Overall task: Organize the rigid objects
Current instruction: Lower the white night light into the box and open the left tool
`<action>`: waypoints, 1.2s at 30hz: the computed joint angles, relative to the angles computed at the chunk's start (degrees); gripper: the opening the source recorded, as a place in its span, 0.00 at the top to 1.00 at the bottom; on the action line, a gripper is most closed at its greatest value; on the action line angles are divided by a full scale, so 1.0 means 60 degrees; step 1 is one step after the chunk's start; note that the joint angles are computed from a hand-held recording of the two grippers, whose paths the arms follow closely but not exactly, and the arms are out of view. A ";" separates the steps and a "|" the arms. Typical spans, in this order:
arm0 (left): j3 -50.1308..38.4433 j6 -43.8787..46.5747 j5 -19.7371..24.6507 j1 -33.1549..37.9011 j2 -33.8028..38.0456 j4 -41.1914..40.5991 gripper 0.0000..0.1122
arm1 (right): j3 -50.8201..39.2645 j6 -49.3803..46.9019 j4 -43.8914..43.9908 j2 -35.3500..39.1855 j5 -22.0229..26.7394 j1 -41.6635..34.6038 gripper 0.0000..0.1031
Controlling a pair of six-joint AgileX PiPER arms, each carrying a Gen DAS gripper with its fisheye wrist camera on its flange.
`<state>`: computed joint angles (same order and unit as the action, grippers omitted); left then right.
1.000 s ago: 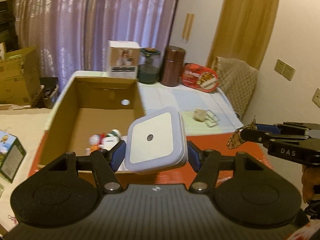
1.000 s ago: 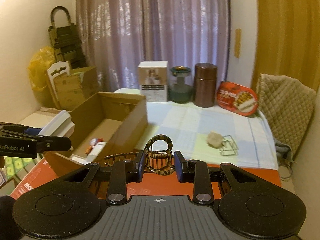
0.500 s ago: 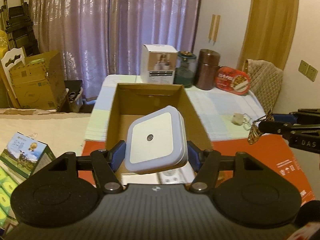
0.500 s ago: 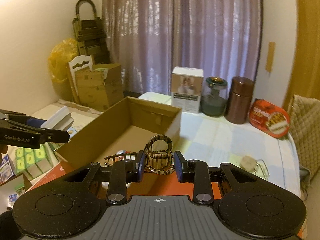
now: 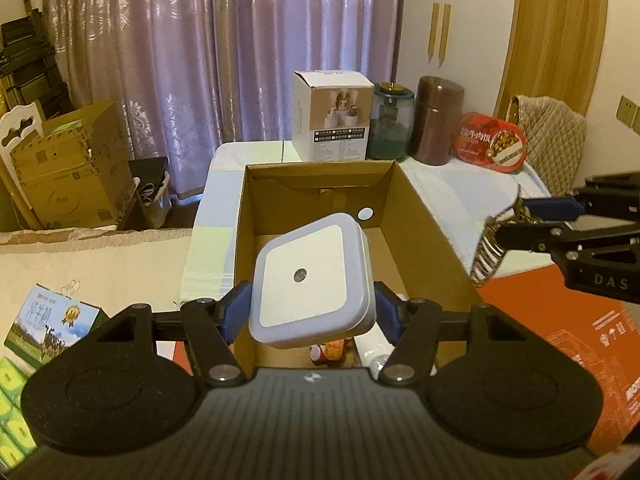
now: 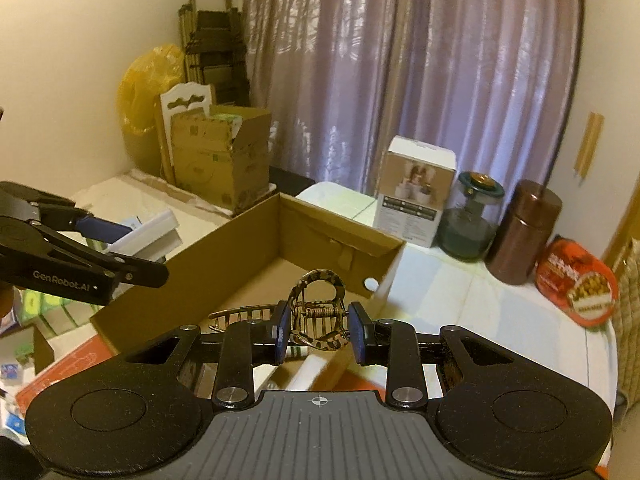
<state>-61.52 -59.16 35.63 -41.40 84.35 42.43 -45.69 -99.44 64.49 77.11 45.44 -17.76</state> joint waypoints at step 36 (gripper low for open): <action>-0.0044 -0.0960 -0.1463 0.0699 0.2100 0.1494 0.42 | -0.1244 -0.1641 0.1581 0.2906 -0.2233 0.2016 0.74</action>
